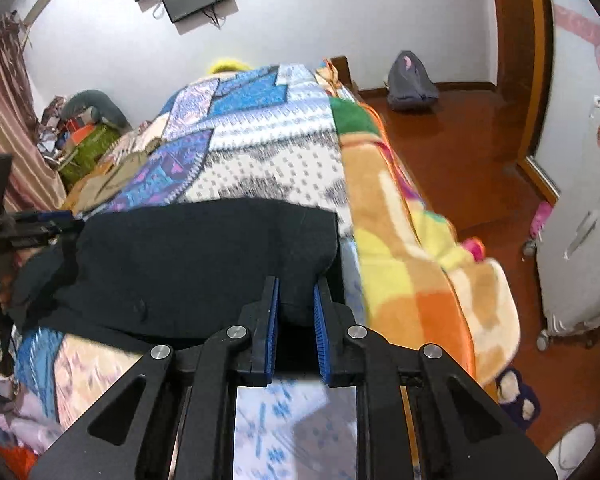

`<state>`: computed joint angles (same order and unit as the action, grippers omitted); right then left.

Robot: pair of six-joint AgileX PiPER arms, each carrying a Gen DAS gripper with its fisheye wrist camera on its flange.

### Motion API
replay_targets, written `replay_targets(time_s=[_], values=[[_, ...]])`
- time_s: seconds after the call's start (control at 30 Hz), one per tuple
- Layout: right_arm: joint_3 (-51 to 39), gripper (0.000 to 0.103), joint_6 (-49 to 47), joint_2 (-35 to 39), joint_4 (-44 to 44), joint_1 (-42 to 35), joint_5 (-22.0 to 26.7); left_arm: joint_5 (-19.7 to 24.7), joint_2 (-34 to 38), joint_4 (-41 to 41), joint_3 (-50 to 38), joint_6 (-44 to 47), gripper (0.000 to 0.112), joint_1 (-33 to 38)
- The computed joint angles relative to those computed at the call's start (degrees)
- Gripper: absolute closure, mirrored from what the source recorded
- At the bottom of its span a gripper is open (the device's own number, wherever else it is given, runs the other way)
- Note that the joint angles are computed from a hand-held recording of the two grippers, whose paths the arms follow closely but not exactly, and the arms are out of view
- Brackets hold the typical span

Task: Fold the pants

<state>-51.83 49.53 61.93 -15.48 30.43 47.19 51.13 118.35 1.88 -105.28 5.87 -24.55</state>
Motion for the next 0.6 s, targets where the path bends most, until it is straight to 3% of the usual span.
replay_targets(time_s=[0.13,0.23,0.43,0.6], values=[[3.9,0.088,-2.6,0.4,6.2,-0.9,-1.8,-0.9,-2.6,-0.5,3.0,-0.3,0.052,-0.1],[5.1,0.078,-6.1,3.5,10.6,-1.2,-2.0,-1.8,-4.1,1.0,5.3,-1.5,0.051,-0.5],[1.8,0.072,-3.5,1.9,4.0,0.4,3.3,-2.7,-4.2,2.5,6.0,-3.1,0.051,0.1],[-1.1,0.067,-9.0,0.7,6.8,-6.8,1.3,-0.6,-0.2,-0.6,-0.1,-1.6,0.051,0.9]])
